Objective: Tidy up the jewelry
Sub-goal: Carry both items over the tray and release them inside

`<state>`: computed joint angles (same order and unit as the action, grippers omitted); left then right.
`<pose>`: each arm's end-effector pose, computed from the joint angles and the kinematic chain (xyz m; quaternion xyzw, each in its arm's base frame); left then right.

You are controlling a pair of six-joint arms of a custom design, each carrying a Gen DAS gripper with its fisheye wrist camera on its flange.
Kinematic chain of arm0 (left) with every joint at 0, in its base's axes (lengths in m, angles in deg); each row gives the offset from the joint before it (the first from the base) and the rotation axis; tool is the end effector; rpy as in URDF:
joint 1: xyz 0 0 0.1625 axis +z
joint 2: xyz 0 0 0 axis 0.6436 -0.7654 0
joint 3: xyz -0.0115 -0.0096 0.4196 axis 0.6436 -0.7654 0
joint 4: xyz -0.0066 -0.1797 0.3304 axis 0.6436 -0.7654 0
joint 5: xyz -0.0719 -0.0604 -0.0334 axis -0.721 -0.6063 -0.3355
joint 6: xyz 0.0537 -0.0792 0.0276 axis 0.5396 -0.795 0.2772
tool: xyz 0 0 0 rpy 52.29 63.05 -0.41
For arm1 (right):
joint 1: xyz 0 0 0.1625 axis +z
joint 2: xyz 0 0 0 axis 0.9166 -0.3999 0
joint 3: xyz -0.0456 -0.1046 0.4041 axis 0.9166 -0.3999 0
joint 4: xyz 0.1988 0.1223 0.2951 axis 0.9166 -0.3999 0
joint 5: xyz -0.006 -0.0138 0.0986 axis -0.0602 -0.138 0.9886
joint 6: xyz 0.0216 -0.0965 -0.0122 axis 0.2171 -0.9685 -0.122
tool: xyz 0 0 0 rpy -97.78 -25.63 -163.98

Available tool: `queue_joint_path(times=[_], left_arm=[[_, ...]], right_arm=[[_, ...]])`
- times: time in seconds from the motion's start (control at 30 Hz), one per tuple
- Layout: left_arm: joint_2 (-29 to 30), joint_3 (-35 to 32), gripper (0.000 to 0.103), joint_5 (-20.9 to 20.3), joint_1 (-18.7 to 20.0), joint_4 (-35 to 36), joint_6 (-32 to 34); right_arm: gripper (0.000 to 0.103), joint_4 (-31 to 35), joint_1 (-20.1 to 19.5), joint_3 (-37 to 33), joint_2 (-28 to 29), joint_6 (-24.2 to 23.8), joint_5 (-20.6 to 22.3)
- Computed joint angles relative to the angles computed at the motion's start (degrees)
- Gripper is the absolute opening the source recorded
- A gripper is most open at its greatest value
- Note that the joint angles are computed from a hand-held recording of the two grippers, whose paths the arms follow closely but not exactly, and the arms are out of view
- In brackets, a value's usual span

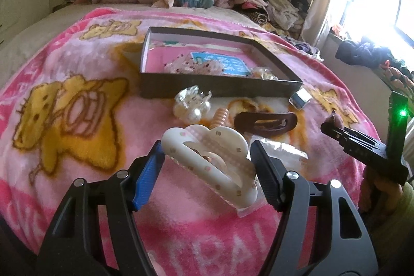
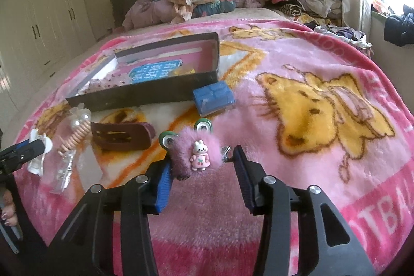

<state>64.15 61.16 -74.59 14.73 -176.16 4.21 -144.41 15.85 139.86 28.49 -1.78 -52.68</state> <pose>-0.2584 -0.6900 0.0225 0.2523 0.8926 -0.3187 0.1949 0.0130 -0.6823 0.2455 0.1194 -0.8624 0.4015 0.2843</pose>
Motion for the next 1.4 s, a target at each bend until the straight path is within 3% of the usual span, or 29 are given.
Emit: queue_joint_path(times=[0.83, 1.07, 1.4], left_arm=[[6.03, -15.48, 0.059, -2.89, 0.12, 5.46, 3.30], [9.59, -24.21, 0.059, -4.04, 0.49, 9.84, 4.64], [17.26, -42.48, 0.059, -4.94, 0.67, 21.30, 7.36]], right_arm=[[0.043, 1.91, 1.89, -2.98, -0.81, 1.00, 0.19], [0.043, 3.75, 2.75, -6.33, 0.14, 0.91, -0.98], [0.043, 5.35, 3.43, -11.56, 1.20, 1.60, -0.33]])
